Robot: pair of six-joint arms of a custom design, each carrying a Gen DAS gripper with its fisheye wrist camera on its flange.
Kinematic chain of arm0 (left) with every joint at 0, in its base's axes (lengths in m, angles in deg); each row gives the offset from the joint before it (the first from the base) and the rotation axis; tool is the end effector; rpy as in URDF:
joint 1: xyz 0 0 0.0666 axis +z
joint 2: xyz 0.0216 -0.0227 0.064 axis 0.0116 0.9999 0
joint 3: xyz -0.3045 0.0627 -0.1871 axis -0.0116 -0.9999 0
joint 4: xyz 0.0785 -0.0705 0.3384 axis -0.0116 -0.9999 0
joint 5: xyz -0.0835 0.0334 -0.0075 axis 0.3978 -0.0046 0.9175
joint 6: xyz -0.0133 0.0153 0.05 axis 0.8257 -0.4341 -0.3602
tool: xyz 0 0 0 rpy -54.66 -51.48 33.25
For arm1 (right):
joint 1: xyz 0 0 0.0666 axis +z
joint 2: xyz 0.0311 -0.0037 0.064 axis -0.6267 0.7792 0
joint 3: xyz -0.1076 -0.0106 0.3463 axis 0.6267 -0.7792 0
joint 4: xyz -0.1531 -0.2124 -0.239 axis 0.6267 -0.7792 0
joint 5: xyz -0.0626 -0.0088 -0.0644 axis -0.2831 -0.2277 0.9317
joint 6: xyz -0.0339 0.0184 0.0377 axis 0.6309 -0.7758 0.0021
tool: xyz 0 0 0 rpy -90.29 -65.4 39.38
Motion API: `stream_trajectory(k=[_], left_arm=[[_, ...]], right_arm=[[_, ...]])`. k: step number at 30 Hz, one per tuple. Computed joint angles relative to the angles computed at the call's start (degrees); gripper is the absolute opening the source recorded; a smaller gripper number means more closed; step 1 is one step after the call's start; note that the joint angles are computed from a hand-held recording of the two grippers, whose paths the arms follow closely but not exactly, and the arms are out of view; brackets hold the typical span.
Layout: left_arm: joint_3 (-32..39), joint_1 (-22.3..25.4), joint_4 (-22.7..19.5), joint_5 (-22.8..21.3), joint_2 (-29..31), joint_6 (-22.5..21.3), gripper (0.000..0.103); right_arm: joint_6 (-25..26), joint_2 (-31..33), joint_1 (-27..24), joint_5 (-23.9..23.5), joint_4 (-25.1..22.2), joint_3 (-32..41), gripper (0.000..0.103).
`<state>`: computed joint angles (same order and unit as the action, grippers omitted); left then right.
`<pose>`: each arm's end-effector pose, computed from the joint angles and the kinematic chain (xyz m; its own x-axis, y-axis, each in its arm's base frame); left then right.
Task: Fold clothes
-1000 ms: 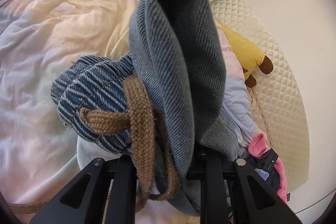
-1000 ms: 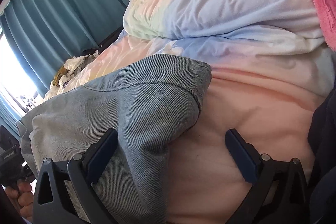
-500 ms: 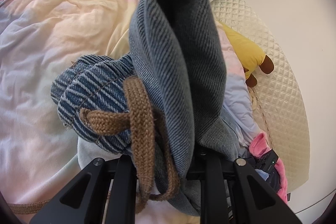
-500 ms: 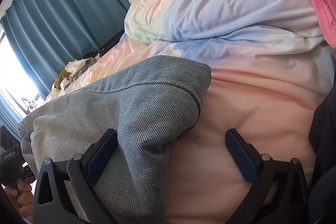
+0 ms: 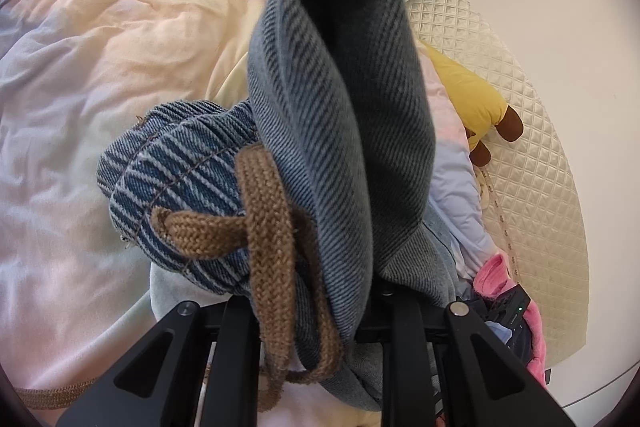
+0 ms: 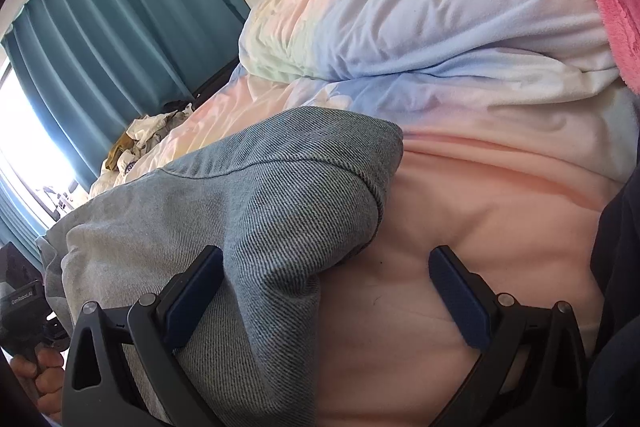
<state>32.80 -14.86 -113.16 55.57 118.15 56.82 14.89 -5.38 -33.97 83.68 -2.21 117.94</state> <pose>0.4019 -0.1308 0.3662 -0.8667 -0.2628 -0.4240 0.1284 0.7038 -0.6986 0.3228 0.0307 0.3203 -0.6066 0.4629 -0.6464 0.1706 0.8699 0.4628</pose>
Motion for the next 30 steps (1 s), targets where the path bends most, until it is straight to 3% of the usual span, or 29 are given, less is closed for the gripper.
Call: stream_trajectory(k=[12,15,19,21,25,28,30], left_arm=[[-0.89,1.48,-1.23,1.82,-1.07,-1.44,0.02],[0.18,1.58,-3.78,1.55,-1.06,-3.37,0.022],[1.92,0.95,-8.31,-0.34,-1.16,-7.68,0.033],[2.58,0.25,-11.11,-2.03,-1.58,-10.39,0.041],[3.61,1.06,-15.96,-6.18,-3.5,-17.04,0.046],[-1.83,0.63,-16.35,-8.97,-9.77,-19.08,0.046],[0.92,1.02,-19.62,-10.54,-10.15,-20.56,0.046]], right_arm=[[0.39,1.48,-1.17,-2.38,1.6,0.32,0.103],[-0.59,2.04,-1.72,-3.75,-0.2,1.5,0.103],[-0.11,2.81,-1.56,-3.51,-3.49,3.5,0.103],[0.66,2.43,-0.41,-1.07,-5.7,4.45,0.103],[2.85,1.09,3.17,6.29,-10.55,6.54,0.103],[4.74,0.1,5.94,11.07,-14.24,8.2,0.103],[6.0,-0.94,7.42,13.09,-15.86,8.97,0.103]])
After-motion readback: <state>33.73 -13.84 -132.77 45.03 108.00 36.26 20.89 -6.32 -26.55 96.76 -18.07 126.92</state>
